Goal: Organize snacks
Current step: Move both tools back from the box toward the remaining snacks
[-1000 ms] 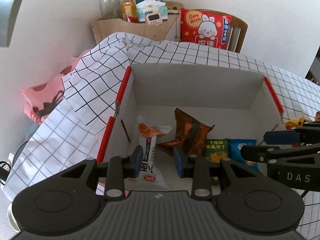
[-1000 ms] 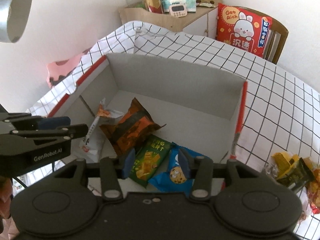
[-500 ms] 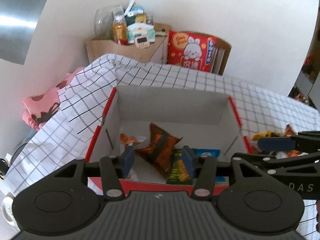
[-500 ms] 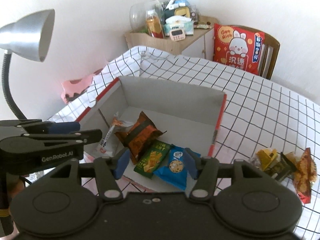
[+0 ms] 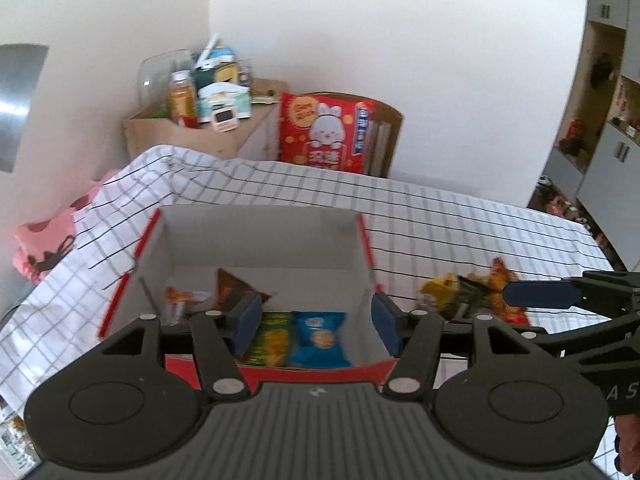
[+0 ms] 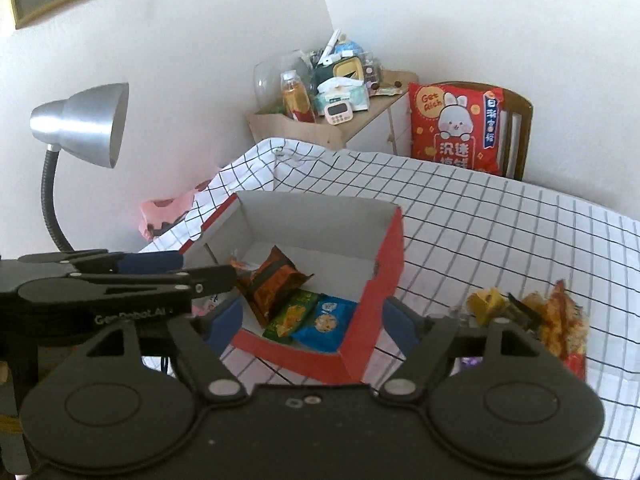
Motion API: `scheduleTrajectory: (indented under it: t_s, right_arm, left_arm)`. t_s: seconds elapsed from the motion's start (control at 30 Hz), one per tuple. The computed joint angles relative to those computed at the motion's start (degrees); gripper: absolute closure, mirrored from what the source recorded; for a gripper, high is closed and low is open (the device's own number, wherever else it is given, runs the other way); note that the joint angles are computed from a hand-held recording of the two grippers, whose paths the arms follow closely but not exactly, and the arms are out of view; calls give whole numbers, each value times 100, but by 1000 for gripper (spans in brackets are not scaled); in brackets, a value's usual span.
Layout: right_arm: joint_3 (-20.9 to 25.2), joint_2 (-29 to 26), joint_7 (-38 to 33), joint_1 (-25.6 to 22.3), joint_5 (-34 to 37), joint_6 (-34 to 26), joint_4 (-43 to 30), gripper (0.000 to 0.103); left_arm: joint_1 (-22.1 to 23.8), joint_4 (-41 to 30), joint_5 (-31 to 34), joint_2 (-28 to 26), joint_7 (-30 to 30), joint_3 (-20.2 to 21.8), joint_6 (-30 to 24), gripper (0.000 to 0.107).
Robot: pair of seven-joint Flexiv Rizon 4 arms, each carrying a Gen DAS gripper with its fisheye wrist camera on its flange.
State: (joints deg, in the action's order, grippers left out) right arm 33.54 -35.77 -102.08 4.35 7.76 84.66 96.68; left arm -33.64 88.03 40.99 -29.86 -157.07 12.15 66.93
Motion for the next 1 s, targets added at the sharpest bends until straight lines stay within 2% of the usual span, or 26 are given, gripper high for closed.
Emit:
scheduleTrajectory:
  t_s: [0.2, 0.37, 0.43, 0.57, 0.6, 0.63, 0.73, 0.93, 1.0]
  right_arm:
    - [245, 136, -249, -494, 94, 308, 367, 16]
    - [541, 133, -348, -1039, 121, 497, 611, 16]
    - [480, 158, -254, -1117, 91, 564, 721, 15]
    - [347, 196, -17, -1293, -6, 664, 941, 14]
    - [307, 216, 56, -1328, -33, 678, 1001, 11]
    - [241, 238, 117, -1343, -63, 745, 1080, 5]
    - [-34, 282, 236, -1269, -236, 1142, 1361, 0]
    - [-1113, 398, 855, -619, -424, 1417, 1815, 0]
    - [-1274, 381, 1079, -555, -486, 1385, 1874, 0]
  left_arm:
    - [-164, -324, -27, -237, 85, -64, 40, 42]
    - [-316, -684, -118, -534, 249, -85, 111, 39]
    - [-360, -828, -193, -668, 365, -91, 173, 39]
    - [-416, -1130, -473, -999, 632, -95, 348, 28]
    - [-435, -1197, -552, -1079, 709, -88, 383, 27]
    - [-421, -1293, -666, -1184, 857, -131, 407, 27]
    - [-397, -1544, -1018, -1466, 1320, -238, 419, 27]
    - [-241, -2121, -1689, -2068, 2470, -579, 384, 27]
    - [-121, -2326, -1986, -2263, 2907, -776, 280, 27]
